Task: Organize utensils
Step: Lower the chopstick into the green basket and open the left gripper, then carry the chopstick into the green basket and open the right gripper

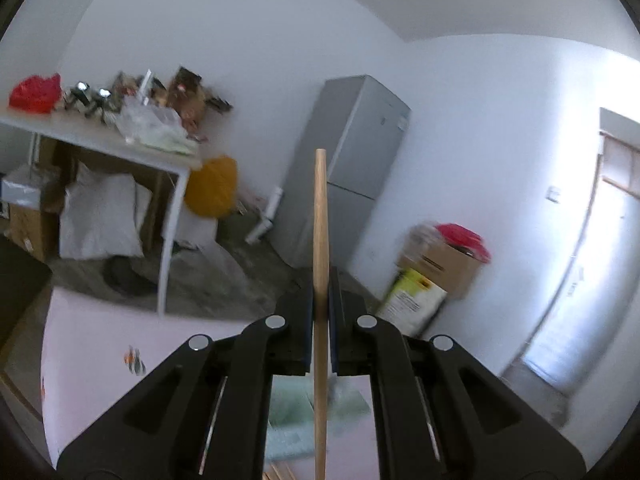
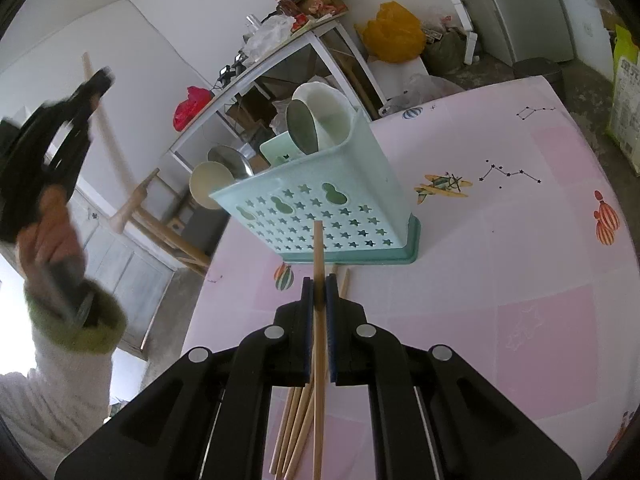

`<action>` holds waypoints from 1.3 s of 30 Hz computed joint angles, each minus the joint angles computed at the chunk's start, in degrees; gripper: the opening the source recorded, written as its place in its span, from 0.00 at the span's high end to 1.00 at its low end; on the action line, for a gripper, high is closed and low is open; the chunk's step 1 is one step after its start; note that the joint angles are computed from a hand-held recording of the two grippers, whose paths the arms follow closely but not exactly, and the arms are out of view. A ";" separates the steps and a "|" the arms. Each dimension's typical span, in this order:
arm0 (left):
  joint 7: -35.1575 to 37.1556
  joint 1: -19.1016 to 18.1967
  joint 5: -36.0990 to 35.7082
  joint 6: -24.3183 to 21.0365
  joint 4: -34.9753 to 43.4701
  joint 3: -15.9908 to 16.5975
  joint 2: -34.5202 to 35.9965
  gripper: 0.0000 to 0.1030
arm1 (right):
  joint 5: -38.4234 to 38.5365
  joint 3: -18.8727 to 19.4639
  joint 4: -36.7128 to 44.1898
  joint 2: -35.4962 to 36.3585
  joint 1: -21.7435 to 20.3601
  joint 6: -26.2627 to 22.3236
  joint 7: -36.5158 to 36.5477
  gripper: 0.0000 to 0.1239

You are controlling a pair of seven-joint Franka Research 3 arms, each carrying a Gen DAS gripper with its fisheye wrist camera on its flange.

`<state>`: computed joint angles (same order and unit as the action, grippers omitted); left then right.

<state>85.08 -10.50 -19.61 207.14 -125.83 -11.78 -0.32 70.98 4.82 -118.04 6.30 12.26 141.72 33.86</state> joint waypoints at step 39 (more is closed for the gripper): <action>34.24 -23.05 -35.31 -3.74 7.36 16.18 11.00 0.44 | 0.56 0.13 -1.44 -2.49 0.57 1.77 -0.74 0.95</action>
<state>119.32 -33.55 -54.93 203.40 -118.48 4.40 10.67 71.55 4.94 -119.49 3.81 12.83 143.50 33.13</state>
